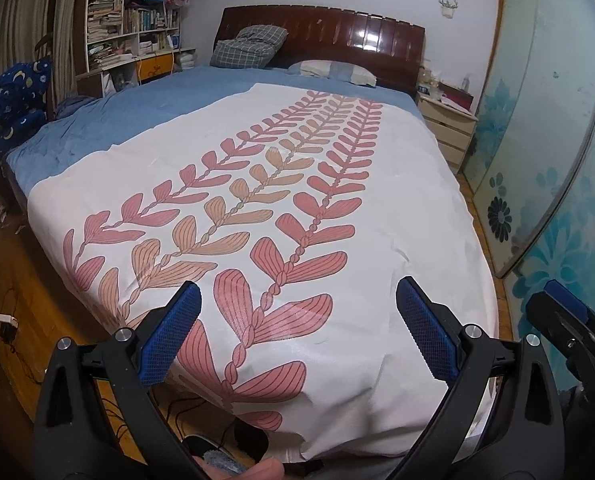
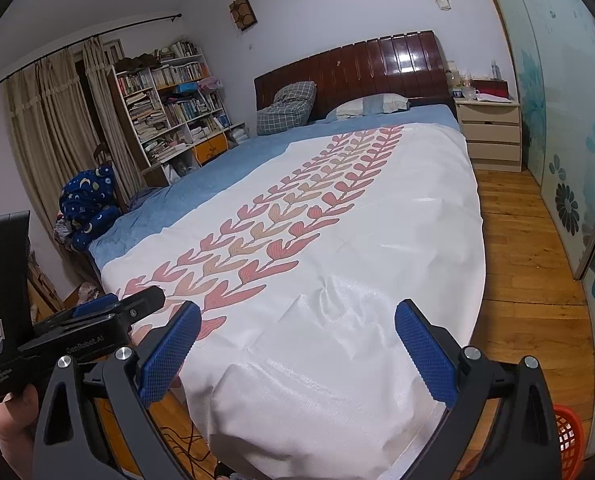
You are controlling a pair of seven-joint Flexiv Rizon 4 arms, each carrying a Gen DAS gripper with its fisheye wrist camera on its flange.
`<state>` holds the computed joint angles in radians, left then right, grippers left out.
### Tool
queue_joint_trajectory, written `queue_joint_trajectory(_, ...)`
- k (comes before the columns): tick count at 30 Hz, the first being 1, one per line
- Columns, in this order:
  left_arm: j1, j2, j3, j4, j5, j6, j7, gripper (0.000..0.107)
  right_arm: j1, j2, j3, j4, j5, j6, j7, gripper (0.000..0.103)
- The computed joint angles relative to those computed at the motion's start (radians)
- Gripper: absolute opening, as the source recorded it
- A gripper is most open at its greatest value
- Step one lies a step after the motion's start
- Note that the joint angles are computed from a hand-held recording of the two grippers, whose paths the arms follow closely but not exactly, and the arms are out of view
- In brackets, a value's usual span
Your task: Collect trash
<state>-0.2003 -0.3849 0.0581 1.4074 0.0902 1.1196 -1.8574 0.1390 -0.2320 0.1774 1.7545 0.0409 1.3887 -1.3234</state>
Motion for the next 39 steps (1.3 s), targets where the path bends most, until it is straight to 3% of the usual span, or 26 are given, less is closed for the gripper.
queue_joint_trajectory(39,0.017,0.000,-0.018,0.024,-0.066,0.031,0.033,0.097,-0.005,-0.005,0.000,-0.006,0.016,-0.020,-0.015,0.096)
